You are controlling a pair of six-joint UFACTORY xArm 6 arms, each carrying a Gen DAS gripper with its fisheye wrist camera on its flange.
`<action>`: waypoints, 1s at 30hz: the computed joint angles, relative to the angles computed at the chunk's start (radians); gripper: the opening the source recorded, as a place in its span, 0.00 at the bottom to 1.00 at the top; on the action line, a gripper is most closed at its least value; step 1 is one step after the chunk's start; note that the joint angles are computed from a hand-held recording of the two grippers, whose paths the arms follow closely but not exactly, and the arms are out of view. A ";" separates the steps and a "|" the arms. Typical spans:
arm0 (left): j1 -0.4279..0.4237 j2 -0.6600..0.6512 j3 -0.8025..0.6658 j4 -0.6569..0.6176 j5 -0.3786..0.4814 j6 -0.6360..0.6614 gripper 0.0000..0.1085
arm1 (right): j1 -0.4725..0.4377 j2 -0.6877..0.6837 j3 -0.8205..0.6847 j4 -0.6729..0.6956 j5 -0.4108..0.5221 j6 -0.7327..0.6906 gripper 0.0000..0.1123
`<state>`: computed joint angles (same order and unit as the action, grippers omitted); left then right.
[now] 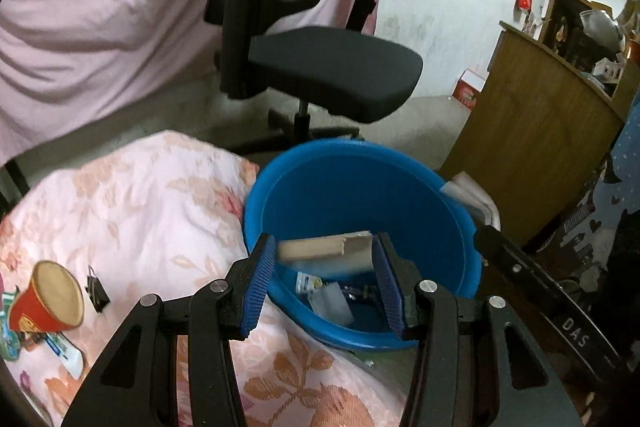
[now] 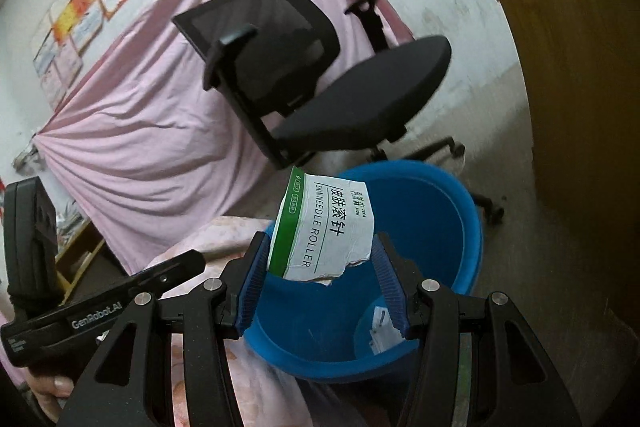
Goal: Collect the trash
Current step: 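Carry both items over the blue bucket and open both tools to drop them, then move both tools back over the remaining trash on the bed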
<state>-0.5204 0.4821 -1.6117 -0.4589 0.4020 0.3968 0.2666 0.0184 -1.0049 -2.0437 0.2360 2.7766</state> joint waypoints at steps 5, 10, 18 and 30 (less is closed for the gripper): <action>0.003 -0.020 0.022 0.016 0.022 -0.026 0.41 | -0.020 0.008 0.005 0.046 -0.036 -0.019 0.47; 0.010 -0.044 0.054 0.016 -0.008 -0.057 0.41 | -0.013 -0.016 0.028 0.056 -0.005 -0.022 0.48; 0.027 -0.102 0.115 0.021 -0.049 -0.103 0.45 | 0.031 -0.053 0.040 0.061 0.079 -0.080 0.49; 0.053 -0.345 0.396 -0.138 -0.346 -0.007 0.74 | 0.179 -0.120 0.039 -0.034 0.302 -0.093 0.64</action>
